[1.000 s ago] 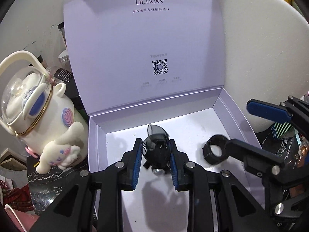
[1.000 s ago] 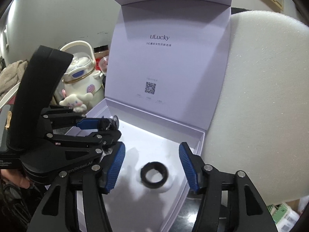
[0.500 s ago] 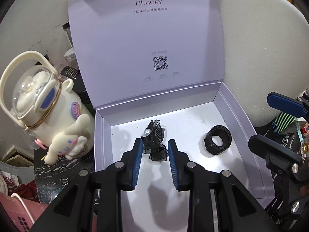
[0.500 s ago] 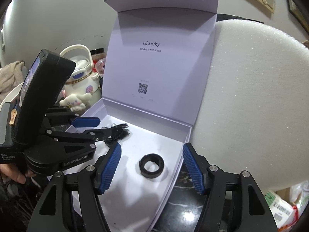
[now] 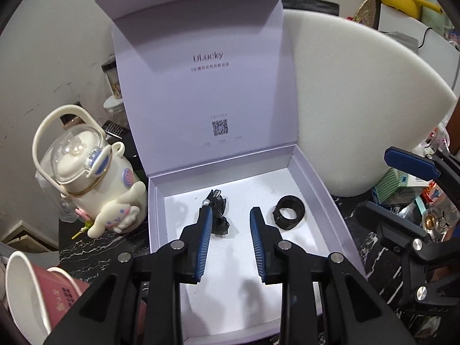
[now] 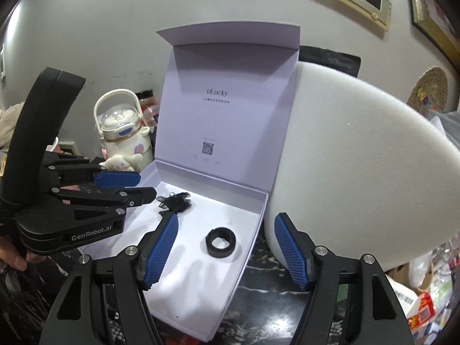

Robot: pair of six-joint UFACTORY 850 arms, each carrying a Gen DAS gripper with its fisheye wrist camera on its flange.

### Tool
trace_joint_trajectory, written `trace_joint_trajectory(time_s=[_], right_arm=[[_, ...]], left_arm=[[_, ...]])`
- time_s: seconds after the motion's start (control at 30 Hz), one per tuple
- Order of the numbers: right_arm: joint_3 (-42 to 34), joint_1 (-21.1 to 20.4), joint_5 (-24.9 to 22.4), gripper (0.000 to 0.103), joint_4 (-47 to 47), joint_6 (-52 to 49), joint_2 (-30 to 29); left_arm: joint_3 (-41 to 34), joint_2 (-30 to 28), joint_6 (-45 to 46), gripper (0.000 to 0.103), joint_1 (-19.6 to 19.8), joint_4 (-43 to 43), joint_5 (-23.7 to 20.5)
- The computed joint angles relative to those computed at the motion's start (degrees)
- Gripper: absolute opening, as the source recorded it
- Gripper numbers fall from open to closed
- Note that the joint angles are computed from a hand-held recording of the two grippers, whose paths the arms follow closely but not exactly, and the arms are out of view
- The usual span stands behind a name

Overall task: Organize rigid objects
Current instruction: 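Withdraw both open tools from the box back toward the table items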

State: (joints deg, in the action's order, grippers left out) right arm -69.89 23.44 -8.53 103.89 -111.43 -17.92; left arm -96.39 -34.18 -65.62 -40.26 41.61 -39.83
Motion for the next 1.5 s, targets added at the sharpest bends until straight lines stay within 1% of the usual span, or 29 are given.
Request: trace_joint_trajectory(time_s=[0.07, 0.13, 0.33, 0.43, 0.57, 0.7, 0.83, 0.9, 1.07, 1.2, 1.43, 1.5], right_arm=[[1.0, 0.0, 0.0, 0.071, 3.1, -2.8, 1.0], [1.8, 0.0, 0.1, 0.071, 4.1, -3.6, 2.1], [5.7, 0.5, 0.7, 0.072, 18.3, -17.9, 6.3], [7.5, 0.4, 0.5, 0.072, 19.6, -19.1, 8.3], [10.4, 0.9, 0.5, 0.072, 27.4, -27.0, 11.2], [13.1, 0.9, 0.2, 0.073, 31.6, -31.1, 13.8], [15.7, 0.6, -0.3, 0.073, 32.2, -31.6, 16.2], [17.3, 0.5, -0.5, 0.073, 35.3, -34.8, 17.6], [20.4, 0.4, -0.9, 0.075, 38.4, -37.5, 20.4], [22.6, 0.7, -0.7, 0.076, 43.4, -42.4, 22.1], [26.3, 1.1, -1.9, 0.077, 44.3, -42.2, 24.4], [27.3, 1.2, -2.2, 0.077, 42.1, -39.4, 24.8]], left_arm=[[0.3, 0.8, -0.8, 0.027, -0.6, 1.0, -0.2], [1.0, 1.4, -2.0, 0.027, -1.1, 2.5, -0.3], [3.7, 4.5, -5.2, 0.027, -3.3, 7.0, -1.4], [4.8, 6.2, -5.8, 0.027, -4.6, 7.9, -2.1], [6.0, 6.8, -8.3, 0.027, -6.0, 10.5, -2.2], [7.5, 7.5, -9.8, 0.027, -7.0, 11.4, -1.8], [9.2, 8.7, -10.6, 0.027, -8.3, 11.6, -2.2], [10.2, 9.4, -11.5, 0.027, -8.9, 11.6, -2.1], [13.2, 11.4, -14.6, 0.027, -10.6, 13.1, -2.4], [15.4, 12.8, -16.7, 0.027, -11.7, 14.2, -2.6], [18.9, 14.9, -20.3, 0.027, -13.7, 15.6, -2.6], [19.9, 15.4, -21.1, 0.027, -14.0, 15.6, -2.2]])
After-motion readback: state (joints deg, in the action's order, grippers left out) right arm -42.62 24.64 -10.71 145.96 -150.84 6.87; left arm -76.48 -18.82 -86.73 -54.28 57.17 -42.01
